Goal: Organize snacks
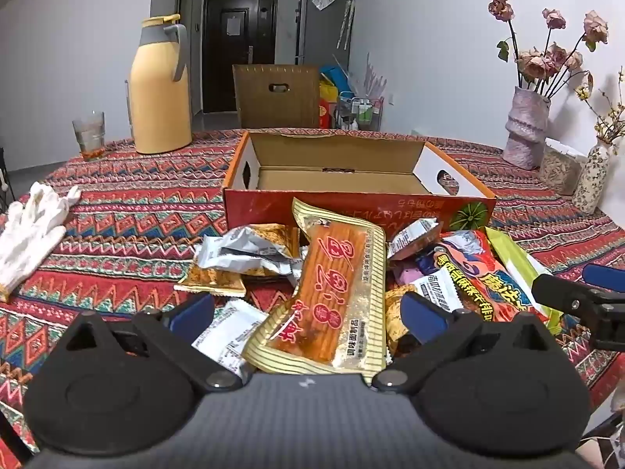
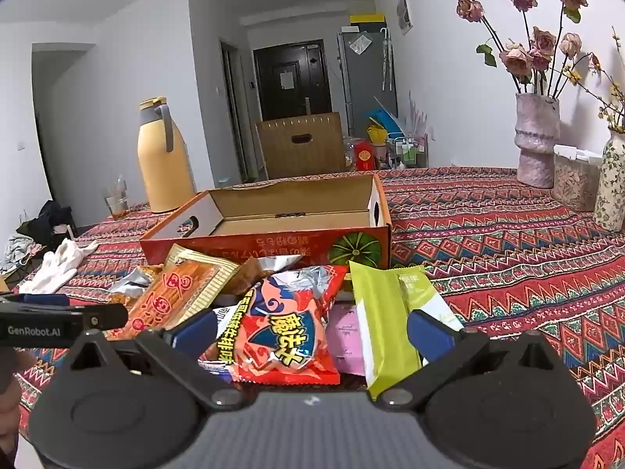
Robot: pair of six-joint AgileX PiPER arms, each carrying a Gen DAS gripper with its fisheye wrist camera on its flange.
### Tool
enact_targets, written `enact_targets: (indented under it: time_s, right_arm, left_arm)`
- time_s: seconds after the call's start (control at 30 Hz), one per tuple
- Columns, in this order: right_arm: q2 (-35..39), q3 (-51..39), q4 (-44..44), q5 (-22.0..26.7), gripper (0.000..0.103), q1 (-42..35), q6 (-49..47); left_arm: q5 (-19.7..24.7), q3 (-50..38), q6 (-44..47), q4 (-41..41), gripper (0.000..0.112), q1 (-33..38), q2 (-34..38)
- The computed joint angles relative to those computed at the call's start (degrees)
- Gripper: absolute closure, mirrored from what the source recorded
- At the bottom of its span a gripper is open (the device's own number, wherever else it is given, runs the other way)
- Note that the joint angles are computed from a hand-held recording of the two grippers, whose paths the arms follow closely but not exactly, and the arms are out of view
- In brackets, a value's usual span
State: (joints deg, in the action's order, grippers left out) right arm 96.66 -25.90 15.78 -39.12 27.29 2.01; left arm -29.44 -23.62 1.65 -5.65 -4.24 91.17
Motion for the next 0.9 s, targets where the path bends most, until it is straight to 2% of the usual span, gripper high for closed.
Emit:
enact_targets:
  time_s: [0.07,0.2,0.5,0.9]
  right_arm:
    - [0.1,-0.2,0.5,0.4,0.000,0.0,-0.4]
    - [0.3,-0.7,1.8,1.1,0.000,0.4,-1.0]
    - [1.9,-2.0,-0.5,1.9,0.000,-0.4,0.8]
    - [2.2,-2.2,-1.6,2.3,0.000,-1.1,1.7]
  left_arm:
    - [2.8,-2.4,-0.1,-0.6,0.009,-0.4,1.4]
    - [-1.4,-0.2,-3.2,2.1,0.009,0.7,1.3]
    - [-1.4,-0.9,-9.3,9.5,0.009,3.7,2.6]
    - [-1.7,-1.1,-10.8,10.6,0.009,4.1,3.4]
